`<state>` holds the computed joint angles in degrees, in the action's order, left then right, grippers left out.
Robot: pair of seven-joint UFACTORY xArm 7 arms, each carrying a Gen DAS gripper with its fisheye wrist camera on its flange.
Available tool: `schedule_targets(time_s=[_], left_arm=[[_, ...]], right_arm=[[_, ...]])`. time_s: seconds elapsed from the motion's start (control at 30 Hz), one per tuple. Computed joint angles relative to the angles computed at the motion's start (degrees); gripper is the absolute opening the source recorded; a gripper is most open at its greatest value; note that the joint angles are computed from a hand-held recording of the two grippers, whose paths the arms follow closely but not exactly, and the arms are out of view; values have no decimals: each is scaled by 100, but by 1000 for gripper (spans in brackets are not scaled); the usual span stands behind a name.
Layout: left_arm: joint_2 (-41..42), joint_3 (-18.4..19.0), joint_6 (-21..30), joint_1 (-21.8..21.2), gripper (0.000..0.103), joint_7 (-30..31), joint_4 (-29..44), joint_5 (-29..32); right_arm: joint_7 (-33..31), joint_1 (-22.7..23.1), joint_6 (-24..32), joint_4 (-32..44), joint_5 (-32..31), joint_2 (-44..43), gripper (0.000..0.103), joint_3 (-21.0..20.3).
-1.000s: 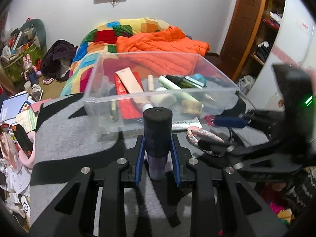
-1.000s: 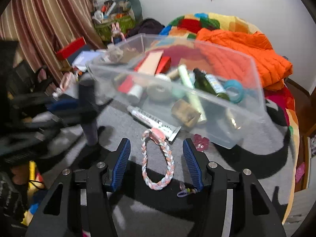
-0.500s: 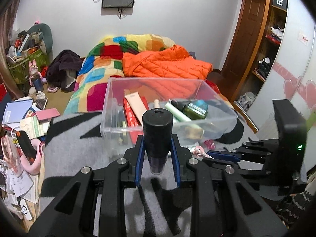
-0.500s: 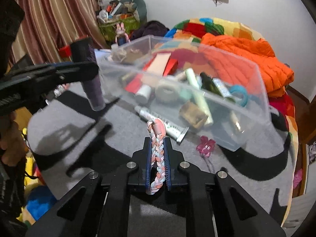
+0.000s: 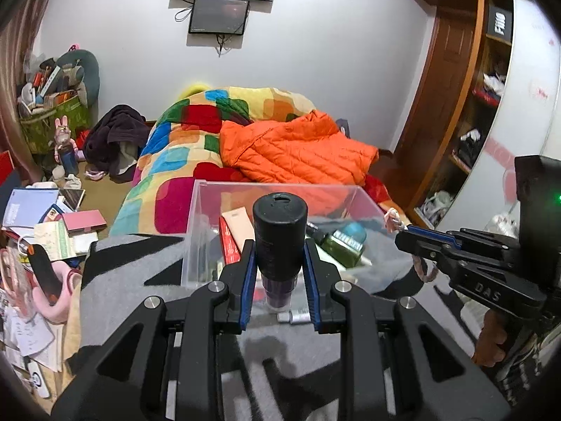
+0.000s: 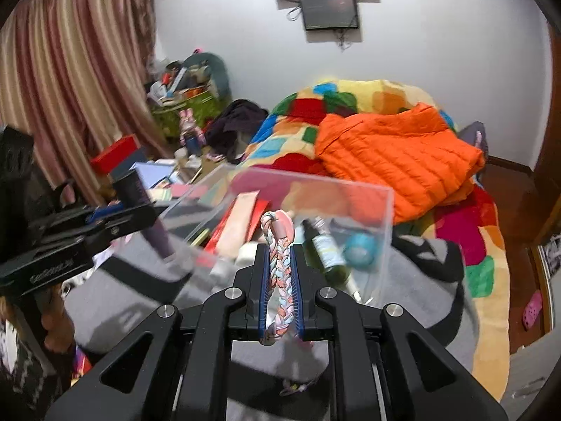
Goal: Organize objects
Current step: 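Carry the bottle and bracelet into the clear box and open both tools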
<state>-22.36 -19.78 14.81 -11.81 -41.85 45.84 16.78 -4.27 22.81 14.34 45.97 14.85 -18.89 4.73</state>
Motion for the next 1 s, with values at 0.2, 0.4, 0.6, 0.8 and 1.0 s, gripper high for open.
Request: schedule_targets(time_s=[0.2,0.4,0.6,0.8,1.0], left_arm=[[223,-253,-10,422,25,-415,271,428],[696,-347,342,632,25,-958,661,1253],[1138,40,654,249,25,-988,859,1440],[1298,362,775,-137,28,-909,910,1457],[1215,385,830,-239,45,-1170,897,1777]], right_arm=[[431,-345,24,382,-364,438,10,173],[826,-571,118,721,-953,918,11,375],[898,-552,213,933,-1192,1269,11,415],[908,-509,348,1022,-1217,1424,16,411],[372,-409,389,925,-594,1292,42,331]])
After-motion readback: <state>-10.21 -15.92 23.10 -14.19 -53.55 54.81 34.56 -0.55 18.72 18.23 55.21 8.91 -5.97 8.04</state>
